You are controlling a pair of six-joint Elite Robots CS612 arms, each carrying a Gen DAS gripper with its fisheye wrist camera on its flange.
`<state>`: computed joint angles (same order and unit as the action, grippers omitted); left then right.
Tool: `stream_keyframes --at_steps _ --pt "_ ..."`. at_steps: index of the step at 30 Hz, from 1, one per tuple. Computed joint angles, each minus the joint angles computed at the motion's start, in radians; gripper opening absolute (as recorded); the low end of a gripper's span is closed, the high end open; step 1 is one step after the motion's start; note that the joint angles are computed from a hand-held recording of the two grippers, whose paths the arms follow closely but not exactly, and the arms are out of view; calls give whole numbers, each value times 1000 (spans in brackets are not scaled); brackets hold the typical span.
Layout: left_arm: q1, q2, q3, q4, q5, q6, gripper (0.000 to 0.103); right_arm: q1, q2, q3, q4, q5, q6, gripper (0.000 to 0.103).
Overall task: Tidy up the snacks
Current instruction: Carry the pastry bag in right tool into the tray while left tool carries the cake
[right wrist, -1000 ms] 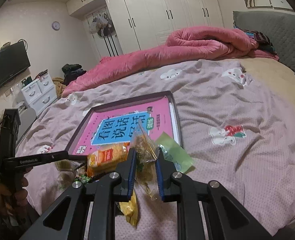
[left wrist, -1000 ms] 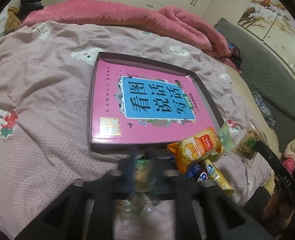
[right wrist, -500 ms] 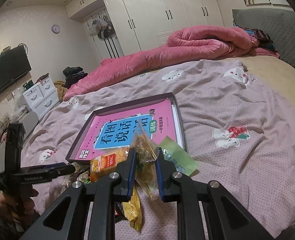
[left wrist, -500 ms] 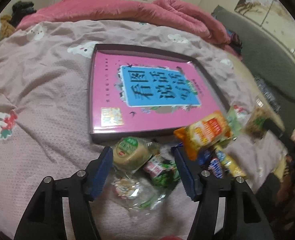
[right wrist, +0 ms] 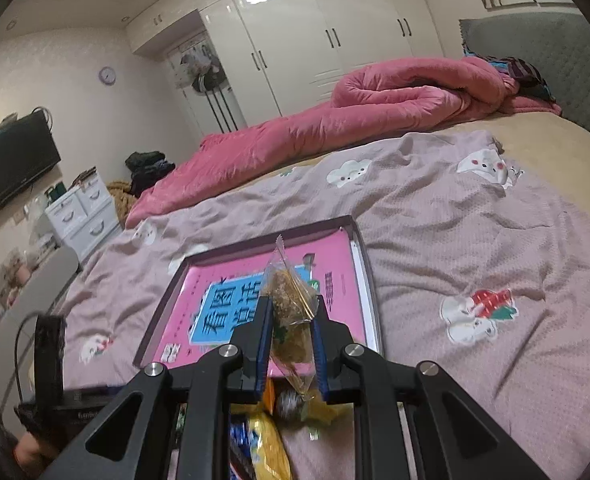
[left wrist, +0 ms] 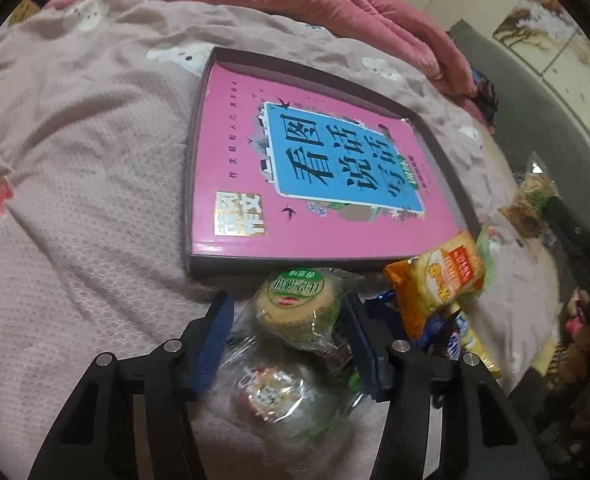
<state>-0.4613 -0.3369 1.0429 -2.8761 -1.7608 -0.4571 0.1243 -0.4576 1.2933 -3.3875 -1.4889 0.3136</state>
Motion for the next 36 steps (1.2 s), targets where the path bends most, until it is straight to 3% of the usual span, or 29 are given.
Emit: stream_keyframes --at_steps 12,19,21,36 --pt "11 10 -4 -57 -67 -32 49 0 29 -61 64 -20 3 19" --pt "11 -12 28 -113 -53 -38 48 -6 60 -112 139 27 40 19" --pt "10 -15 28 -127 -38 -38 41 -7 67 -122 152 37 54 19" --pt "10 11 -32 -101 -7 -35 37 -6 84 -145 210 28 77 19"
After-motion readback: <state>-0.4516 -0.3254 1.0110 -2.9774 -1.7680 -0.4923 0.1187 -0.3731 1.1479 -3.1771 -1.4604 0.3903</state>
